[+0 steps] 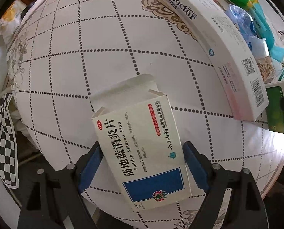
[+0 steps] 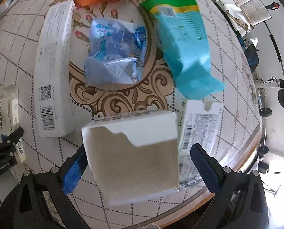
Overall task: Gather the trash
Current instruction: 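Grasp the torn white box with right tool while left tool holds its box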
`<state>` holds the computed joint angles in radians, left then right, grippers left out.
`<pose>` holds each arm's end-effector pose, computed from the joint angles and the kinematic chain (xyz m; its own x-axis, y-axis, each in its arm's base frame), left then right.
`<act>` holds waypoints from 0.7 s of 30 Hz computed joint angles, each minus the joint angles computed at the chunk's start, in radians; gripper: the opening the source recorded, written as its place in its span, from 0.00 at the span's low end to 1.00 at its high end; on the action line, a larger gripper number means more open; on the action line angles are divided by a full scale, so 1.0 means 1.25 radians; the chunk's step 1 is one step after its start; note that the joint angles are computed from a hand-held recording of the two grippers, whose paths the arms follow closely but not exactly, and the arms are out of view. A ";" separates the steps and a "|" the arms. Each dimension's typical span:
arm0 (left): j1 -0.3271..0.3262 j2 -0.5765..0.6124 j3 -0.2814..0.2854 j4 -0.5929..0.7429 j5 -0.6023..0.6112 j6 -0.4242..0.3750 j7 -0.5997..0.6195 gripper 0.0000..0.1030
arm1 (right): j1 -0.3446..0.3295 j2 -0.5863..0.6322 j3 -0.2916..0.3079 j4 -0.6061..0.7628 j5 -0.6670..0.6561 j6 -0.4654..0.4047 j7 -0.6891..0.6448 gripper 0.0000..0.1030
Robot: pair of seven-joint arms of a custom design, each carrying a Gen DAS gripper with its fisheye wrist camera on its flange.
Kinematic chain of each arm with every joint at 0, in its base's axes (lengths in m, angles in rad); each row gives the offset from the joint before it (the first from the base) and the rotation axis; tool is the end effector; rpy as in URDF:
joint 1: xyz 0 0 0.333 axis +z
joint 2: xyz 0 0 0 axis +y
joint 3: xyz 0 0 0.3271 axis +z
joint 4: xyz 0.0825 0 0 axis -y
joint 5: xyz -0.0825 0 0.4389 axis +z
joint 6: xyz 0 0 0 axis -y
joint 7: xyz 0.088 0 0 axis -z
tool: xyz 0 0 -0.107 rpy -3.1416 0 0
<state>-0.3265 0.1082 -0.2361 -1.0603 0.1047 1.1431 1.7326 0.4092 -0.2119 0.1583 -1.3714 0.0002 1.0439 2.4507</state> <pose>0.4983 -0.2831 0.7897 -0.6290 -0.7745 -0.0665 -0.7772 0.6284 0.0326 0.3782 0.2578 0.8034 -0.3078 -0.9448 0.1118 -0.9479 0.3147 0.0497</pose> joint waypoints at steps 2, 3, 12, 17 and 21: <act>-0.003 -0.005 -0.002 -0.003 0.008 0.004 0.009 0.77 | -0.001 -0.002 -0.001 -0.008 0.006 0.009 0.003 0.94; -0.003 -0.017 -0.003 -0.017 0.007 0.010 0.009 0.77 | -0.002 -0.009 -0.004 -0.022 0.017 0.024 0.006 0.87; -0.021 0.010 -0.014 0.044 0.003 -0.022 -0.018 0.77 | 0.005 -0.028 0.017 -0.016 0.004 0.038 0.086 0.74; -0.040 0.041 -0.011 0.142 -0.015 -0.063 -0.031 0.77 | 0.011 -0.074 0.039 -0.042 0.007 0.074 0.211 0.73; -0.027 0.047 0.001 0.184 -0.040 -0.070 -0.002 0.77 | 0.019 -0.118 0.070 -0.083 0.011 0.126 0.350 0.72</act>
<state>-0.3598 0.1673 -0.2343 -0.8303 0.0543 1.0556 1.7297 0.4327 -0.3592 0.2454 -1.4747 0.0144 1.2014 2.8877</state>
